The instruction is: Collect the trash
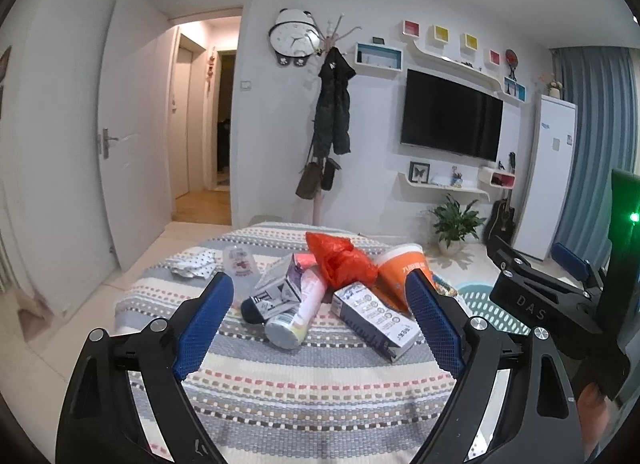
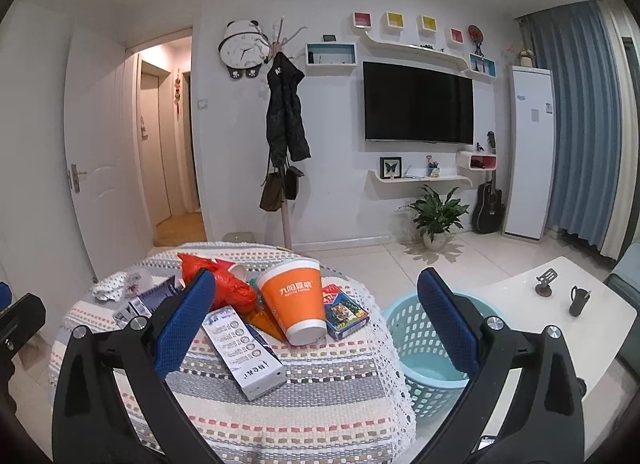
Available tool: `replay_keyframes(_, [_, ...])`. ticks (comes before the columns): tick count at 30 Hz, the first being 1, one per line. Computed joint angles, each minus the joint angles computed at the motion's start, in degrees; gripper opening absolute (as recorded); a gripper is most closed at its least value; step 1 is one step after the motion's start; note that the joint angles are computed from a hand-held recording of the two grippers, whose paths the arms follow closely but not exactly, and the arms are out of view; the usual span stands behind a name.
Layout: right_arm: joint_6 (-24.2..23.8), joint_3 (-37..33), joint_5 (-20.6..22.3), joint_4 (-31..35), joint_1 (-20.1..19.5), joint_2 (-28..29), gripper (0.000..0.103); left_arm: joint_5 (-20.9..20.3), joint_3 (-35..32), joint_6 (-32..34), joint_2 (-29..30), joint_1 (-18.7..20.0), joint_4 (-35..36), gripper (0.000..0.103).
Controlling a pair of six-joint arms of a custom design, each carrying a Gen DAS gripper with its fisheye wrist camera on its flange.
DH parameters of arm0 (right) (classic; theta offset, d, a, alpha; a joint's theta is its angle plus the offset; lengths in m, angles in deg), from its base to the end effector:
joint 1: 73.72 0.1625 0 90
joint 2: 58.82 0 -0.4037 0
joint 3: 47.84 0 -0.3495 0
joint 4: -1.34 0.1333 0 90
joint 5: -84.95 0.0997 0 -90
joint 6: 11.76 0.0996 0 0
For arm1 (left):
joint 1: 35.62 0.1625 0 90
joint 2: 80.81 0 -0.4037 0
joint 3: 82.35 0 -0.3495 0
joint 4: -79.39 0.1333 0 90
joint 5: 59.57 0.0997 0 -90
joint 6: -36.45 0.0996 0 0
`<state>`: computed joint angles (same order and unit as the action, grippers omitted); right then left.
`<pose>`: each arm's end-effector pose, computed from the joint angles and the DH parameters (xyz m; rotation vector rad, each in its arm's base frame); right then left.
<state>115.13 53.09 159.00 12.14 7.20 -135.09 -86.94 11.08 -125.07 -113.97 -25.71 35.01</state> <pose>0.0902 -0.4535 0.2721 1.1308 -2.3035 1.3149 -0.3952 -0.2942 -0.0035 -0.0535 1.6522 -1.5457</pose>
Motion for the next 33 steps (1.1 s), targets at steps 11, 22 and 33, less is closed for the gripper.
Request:
replay_keyframes(11, [0.87, -0.77, 1.21, 1.93, -0.41, -1.24, 0.096, -0.03, -0.81, -2.11, 0.87, -1.05, 2.35, 0.086])
replay_keyframes(22, [-1.53, -2.85, 3.32, 3.32, 1.20, 4.00, 0.095, -4.34, 12.34, -2.67, -8.38, -1.26, -4.50, 0.086])
replay_keyframes(33, [-5.68, 0.31, 2.79, -1.23, 2.85, 6.35, 0.082, 0.14, 19.31, 6.59, -13.29, 2.21, -15.95, 0.085])
